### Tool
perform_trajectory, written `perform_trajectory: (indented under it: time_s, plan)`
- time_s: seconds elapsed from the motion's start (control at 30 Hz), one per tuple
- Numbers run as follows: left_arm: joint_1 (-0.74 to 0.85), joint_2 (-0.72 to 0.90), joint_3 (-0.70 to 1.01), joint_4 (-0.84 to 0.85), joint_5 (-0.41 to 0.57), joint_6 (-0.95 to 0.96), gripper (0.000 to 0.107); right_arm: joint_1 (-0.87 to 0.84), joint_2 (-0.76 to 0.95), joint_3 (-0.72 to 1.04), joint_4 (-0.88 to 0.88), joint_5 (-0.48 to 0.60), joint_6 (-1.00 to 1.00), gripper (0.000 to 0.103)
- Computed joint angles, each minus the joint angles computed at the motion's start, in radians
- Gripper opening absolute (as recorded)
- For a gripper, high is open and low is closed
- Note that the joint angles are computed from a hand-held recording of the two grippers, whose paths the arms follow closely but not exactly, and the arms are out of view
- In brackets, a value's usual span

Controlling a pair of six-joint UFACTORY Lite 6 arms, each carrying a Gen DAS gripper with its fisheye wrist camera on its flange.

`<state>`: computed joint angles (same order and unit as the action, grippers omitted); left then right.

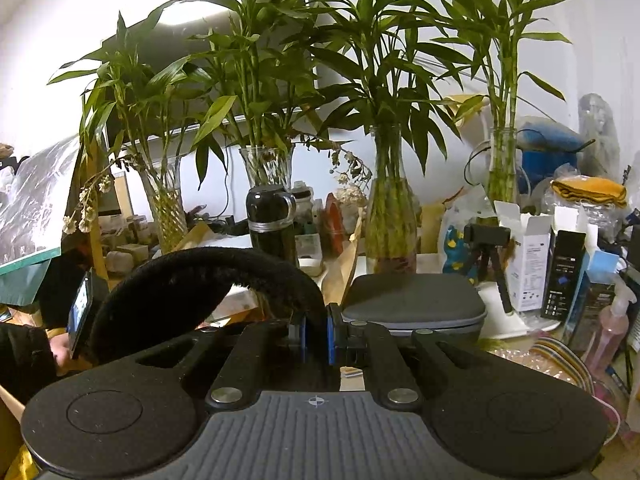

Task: Organize soft objects
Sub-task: 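Grasp the white plastic strip with the left tool while the right tool holds the earmuffs, then lower the earmuffs into the box with the right tool while the left tool drops the strip in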

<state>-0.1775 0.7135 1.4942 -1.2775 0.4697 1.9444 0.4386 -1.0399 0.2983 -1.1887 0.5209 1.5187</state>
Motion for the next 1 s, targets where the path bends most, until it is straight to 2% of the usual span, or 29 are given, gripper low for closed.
perform_trajectory:
  time_s: [0.23,0.37,0.47,0.57,0.8,1.0]
  plan:
    - [0.054,-0.109,-0.064,0.031,0.070,-0.053,0.014,0.058,0.008,0.016,-0.018,0.069,0.049,0.012]
    - [0.082,-0.217,-0.148,0.012,0.083,-0.041,0.014,0.130,0.025,0.038,-0.057,0.157,0.091,0.012]
    - [0.097,-0.300,-0.205,0.005,0.081,-0.049,0.014,0.119,0.024,0.062,-0.021,0.118,0.051,0.012]
    - [0.125,-0.387,-0.255,0.004,0.103,-0.070,0.014,0.157,0.041,0.117,0.046,0.137,-0.019,0.012]
    - [0.215,-0.596,-0.366,0.006,0.207,-0.117,0.014,0.419,0.067,0.287,0.139,0.333,-0.083,0.012]
    - [0.276,-0.789,-0.469,0.027,0.307,-0.139,0.014,0.559,0.101,0.404,0.271,0.441,-0.154,0.012]
